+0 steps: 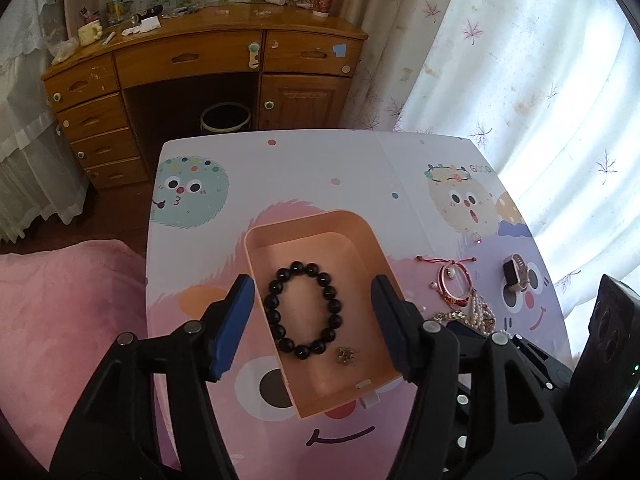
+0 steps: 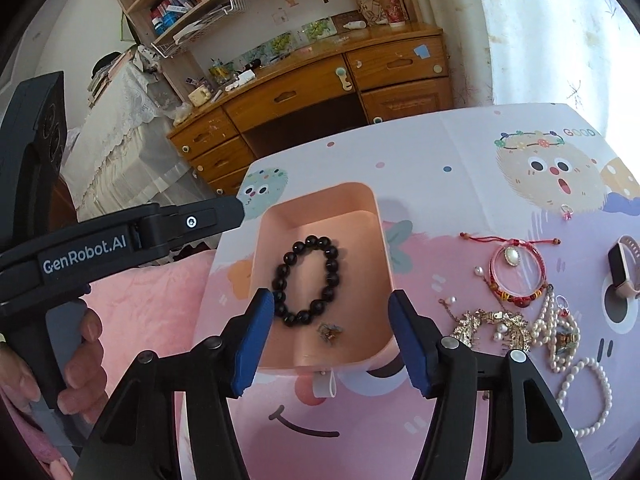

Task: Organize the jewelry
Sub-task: 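Move the right tool to the pink watch while the left tool approaches the pearl bracelet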

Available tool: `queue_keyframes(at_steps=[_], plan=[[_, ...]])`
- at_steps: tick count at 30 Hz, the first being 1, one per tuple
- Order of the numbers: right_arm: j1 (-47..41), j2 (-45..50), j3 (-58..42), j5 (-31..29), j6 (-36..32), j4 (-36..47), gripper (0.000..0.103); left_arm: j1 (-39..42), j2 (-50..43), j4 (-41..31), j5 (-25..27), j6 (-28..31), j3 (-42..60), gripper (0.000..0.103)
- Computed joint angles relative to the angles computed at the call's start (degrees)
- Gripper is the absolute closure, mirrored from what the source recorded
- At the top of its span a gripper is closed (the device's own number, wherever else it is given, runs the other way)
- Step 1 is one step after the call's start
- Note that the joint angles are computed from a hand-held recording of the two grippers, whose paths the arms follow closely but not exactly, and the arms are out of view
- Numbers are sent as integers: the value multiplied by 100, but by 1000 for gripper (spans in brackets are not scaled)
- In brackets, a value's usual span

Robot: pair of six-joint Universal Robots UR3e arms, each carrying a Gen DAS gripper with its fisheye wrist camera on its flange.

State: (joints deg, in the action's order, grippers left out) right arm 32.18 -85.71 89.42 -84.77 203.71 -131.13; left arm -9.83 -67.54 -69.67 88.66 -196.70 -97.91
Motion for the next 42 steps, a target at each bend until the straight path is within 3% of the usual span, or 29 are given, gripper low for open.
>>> queue_keyframes(at_steps=[7,14,17,22,24,30,37,42], plan=[[-252,-554,484,375,28,415,42,-245,319,-433,233,-533,-139,45],[-712,-1706,970,903,-680,1495,42,-1398,197,-933,782,-1726,205,45],[-1218,-2330,1080,1297,-1272,2358,42,-2201,-183,-1308,1341,-2588,647,45],[-2626,-3215,927,2046,-2635,4354,41,-3127,-833,-1844,1521,-3880,1421,45],[-3346,-3480,766,2271,-3320,5309,35,-3457,-1185,-2028,1581,-4218,1788,45],[-5321,-3714,139,2463,-5637,7667,33,-4055,-2251,-2195,1497,-4955,2812,45],[-6676,-3476,-393,2140,-7144,8481,27,-4317,-3417,-1940,1140,-5299,3652,45],[-7287,-3132,-474,1852,-7402,8255,27,-4390,-4303,-1749,886,-5416,4327,45]])
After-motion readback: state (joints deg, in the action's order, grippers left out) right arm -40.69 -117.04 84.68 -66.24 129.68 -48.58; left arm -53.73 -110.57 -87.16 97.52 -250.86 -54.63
